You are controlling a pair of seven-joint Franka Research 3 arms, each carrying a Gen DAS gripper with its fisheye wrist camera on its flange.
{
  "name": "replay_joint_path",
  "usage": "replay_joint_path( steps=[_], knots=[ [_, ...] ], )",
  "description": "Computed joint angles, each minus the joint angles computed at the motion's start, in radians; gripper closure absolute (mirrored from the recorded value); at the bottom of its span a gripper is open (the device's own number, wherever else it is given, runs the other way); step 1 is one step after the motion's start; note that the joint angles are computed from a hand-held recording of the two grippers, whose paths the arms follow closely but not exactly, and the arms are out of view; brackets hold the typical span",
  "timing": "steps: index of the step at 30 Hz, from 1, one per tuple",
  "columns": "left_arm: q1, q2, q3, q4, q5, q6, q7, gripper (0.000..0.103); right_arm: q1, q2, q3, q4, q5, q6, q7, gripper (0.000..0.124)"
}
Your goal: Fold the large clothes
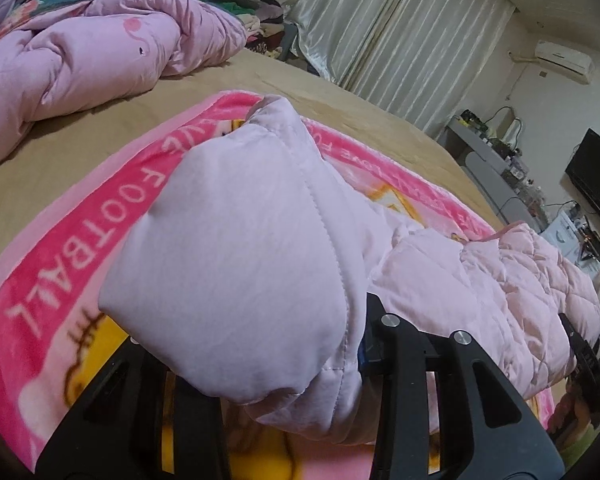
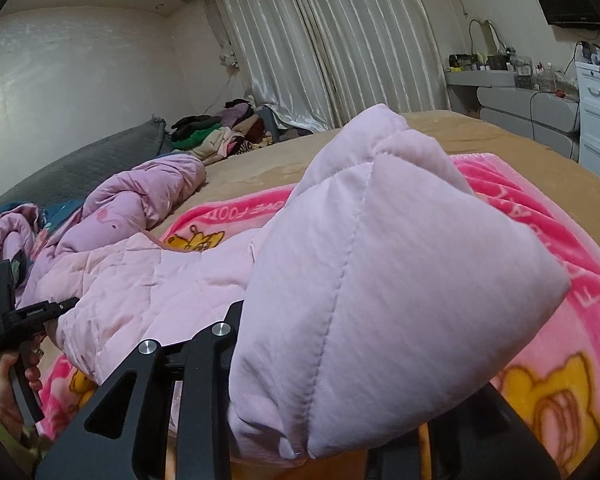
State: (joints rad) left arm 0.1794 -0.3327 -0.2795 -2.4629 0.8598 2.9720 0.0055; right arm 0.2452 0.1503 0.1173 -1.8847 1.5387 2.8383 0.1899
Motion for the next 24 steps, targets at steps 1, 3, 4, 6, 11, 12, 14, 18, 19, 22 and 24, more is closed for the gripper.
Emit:
replay_joint_path(
  steps=[1,3,4,6,11,12,14,18,19,22,24],
  knots=[
    [-0.002,-0.012,0.000,-0.008,0.003,0.001,0.001,0.075,0.000,-0.009,0.000,-0.010,-0.002,0.001,0.005,0.097],
    [-0.013,-0.046,-0.001,-0.031,-0.003,-0.004,0.008,0.075,0.003,-0.043,-0.001,-0.052,-0.003,0.006,0.015,0.097],
    [-0.023,-0.062,0.003,-0.042,-0.017,-0.007,0.020,0.075,0.004,-0.061,-0.005,-0.074,0.002,0.003,0.010,0.097],
    [-0.040,-0.093,0.012,-0.071,-0.046,-0.007,0.047,0.075,0.007,-0.099,-0.013,-0.120,0.020,-0.006,0.008,0.097],
    [-0.075,-0.161,0.024,-0.150,-0.133,-0.004,0.121,0.074,0.012,-0.175,-0.046,-0.221,0.043,-0.060,0.008,0.097],
    [-0.083,-0.172,0.025,-0.162,-0.154,-0.006,0.138,0.074,0.014,-0.189,-0.050,-0.244,0.029,-0.060,0.029,0.097],
    [-0.097,-0.194,0.020,-0.192,-0.186,-0.021,0.172,0.074,0.019,-0.200,-0.055,-0.271,-0.003,-0.053,0.076,0.097],
    [-0.100,-0.220,-0.002,-0.238,-0.229,-0.023,0.203,0.073,0.027,-0.209,-0.061,-0.319,-0.008,-0.029,0.132,0.096],
    [-0.101,-0.227,-0.009,-0.246,-0.238,-0.027,0.207,0.073,0.031,-0.211,-0.061,-0.325,0.000,-0.023,0.133,0.096],
    [-0.092,-0.253,-0.038,-0.263,-0.246,-0.037,0.209,0.073,0.044,-0.222,-0.053,-0.339,0.025,0.008,0.122,0.096],
    [-0.085,-0.265,-0.057,-0.265,-0.244,-0.056,0.210,0.073,0.058,-0.235,-0.043,-0.351,0.018,0.058,0.098,0.097]
  ],
)
